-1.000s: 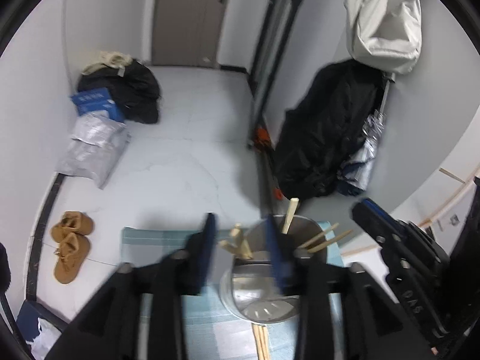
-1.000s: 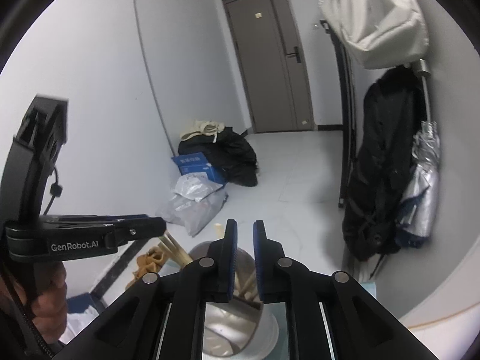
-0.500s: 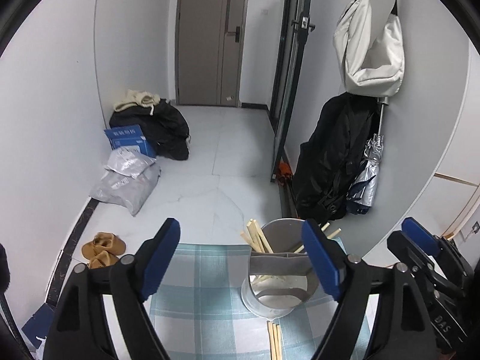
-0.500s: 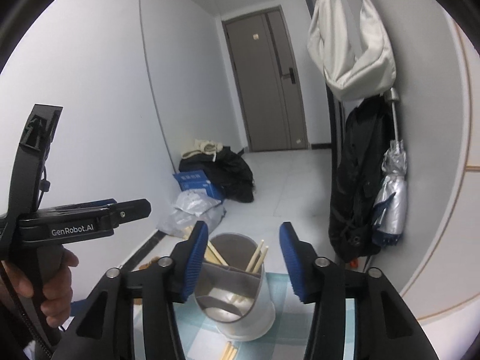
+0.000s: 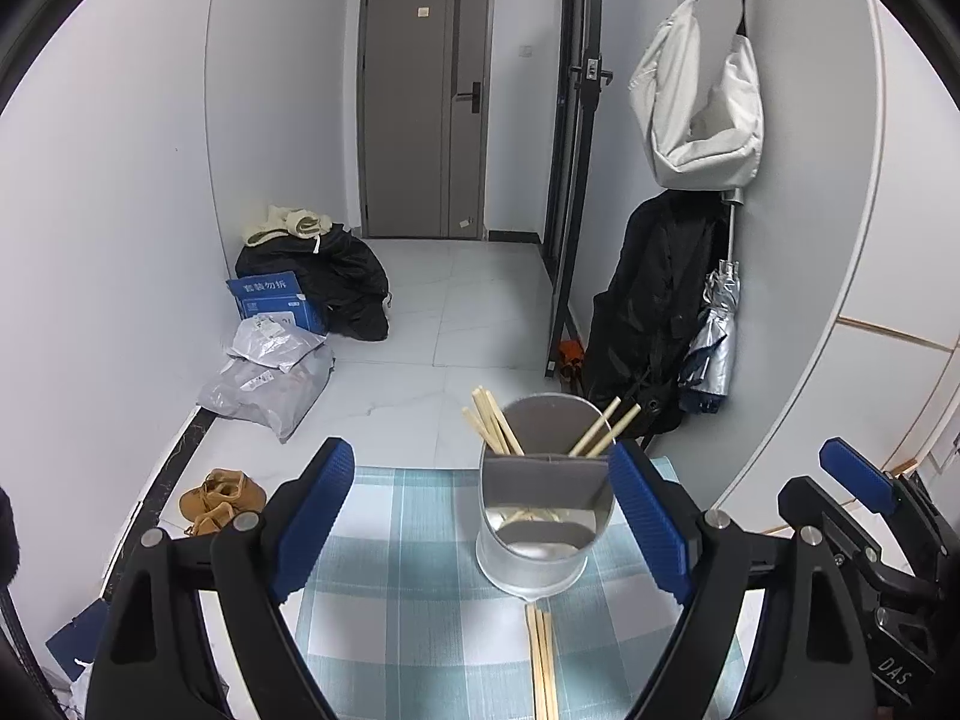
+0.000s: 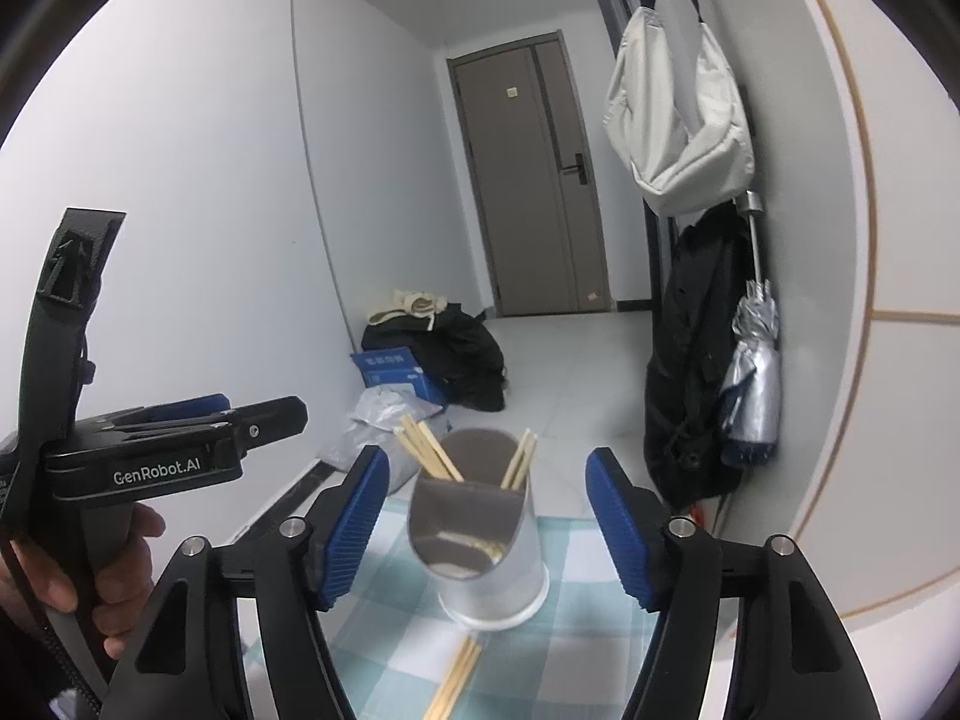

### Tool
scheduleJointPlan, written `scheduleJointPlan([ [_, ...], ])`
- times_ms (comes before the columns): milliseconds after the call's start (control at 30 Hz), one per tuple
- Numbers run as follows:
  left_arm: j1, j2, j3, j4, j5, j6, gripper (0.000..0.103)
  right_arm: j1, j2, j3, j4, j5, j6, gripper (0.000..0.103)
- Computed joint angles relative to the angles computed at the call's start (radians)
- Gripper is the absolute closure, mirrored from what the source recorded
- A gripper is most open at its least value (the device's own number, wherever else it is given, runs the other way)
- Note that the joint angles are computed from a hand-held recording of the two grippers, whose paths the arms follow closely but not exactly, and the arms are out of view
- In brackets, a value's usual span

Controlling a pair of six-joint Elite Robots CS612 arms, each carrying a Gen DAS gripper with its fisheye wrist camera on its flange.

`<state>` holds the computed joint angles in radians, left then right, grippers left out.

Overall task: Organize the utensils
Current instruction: 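Move both open tools back toward the remaining chopsticks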

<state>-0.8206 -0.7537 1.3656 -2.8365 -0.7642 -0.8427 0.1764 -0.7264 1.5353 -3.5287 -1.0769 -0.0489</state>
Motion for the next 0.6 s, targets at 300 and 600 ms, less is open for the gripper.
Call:
scheduleJointPlan([
  [300, -0.013, 0.008, 0.029, 0.0, 0.0, -0.062, 0.019, 0.001, -0.007, 0.061, 0.023, -0.039, -0.053, 0.032],
  [600, -0.019, 0.026, 0.06, -0.006, -0.011, -0.104, 0.019, 0.004, 0.009, 0.077, 0.083, -0.069, -0.074, 0.032],
])
